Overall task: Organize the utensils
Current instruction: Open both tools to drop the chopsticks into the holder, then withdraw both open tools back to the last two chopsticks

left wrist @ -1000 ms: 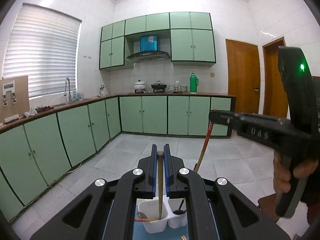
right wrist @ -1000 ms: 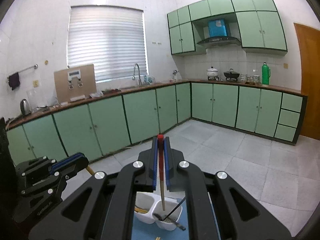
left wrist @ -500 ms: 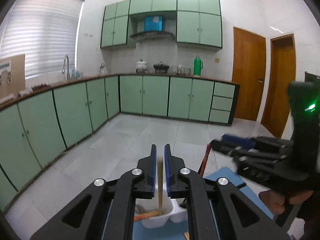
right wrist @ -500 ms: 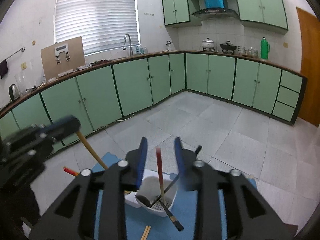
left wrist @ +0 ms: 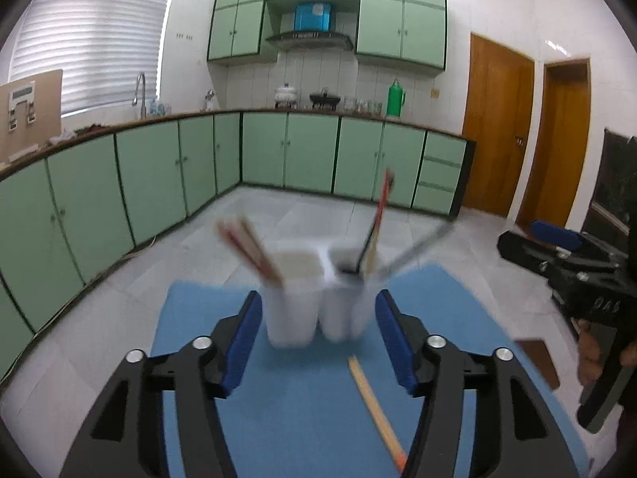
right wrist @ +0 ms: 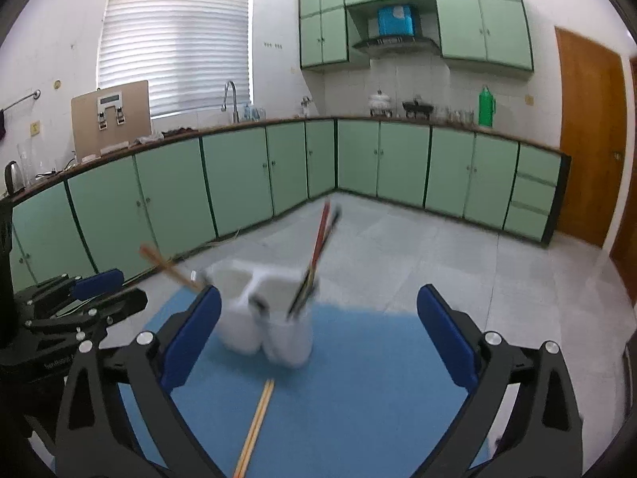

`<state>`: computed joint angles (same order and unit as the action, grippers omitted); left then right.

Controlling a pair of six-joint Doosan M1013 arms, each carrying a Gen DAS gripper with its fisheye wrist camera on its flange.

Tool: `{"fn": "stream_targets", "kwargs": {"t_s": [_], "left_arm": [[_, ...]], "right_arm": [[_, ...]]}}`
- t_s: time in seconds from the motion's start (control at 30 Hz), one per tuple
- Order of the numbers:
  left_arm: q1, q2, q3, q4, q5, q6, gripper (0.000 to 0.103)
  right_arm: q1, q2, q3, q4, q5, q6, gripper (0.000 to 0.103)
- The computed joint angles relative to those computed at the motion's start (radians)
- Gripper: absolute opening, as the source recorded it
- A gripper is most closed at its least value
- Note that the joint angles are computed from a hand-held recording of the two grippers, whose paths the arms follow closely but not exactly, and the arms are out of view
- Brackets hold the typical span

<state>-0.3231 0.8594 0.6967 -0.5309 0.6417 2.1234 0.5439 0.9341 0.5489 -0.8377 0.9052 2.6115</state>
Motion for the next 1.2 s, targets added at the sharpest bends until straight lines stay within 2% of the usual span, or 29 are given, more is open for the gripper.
{"fn": "stream_targets", "kwargs": {"t_s": [0.13, 0.33, 0.47, 0.77, 1.07, 1.2], "left_arm": [[-0.002, -0.055, 0.147, 0.026, -0.016, -0.008, 0.061], [-0.004, -0.083, 0.261, 0.063, -0.017, -0.055, 0.061], [-0.009, -0.095, 0.312, 0.112, -0.020, -0.084, 0.062], [-0.011, -0.111, 0.371, 0.206, -0.011, -0.132, 0.064], [-0.006, -0.116, 0.374, 0.240, -0.016, -0.173, 0.067], [-0.005, -0.117, 0.378, 0.236, -0.019, -0.179, 0.068]], "right_arm": [[0.021, -0.045, 0.133, 0.013, 0.008, 0.079, 0.097], [0.045, -0.044, 0.190, 0.076, 0.045, 0.098, 0.097], [0.052, -0.052, 0.234, 0.138, 0.014, 0.107, 0.097], [0.068, -0.035, 0.242, 0.245, 0.028, 0.061, 0.097], [0.079, -0.013, 0.223, 0.292, 0.048, 0.015, 0.097], [0.078, 0.004, 0.196, 0.320, 0.071, -0.027, 0.088]]}}
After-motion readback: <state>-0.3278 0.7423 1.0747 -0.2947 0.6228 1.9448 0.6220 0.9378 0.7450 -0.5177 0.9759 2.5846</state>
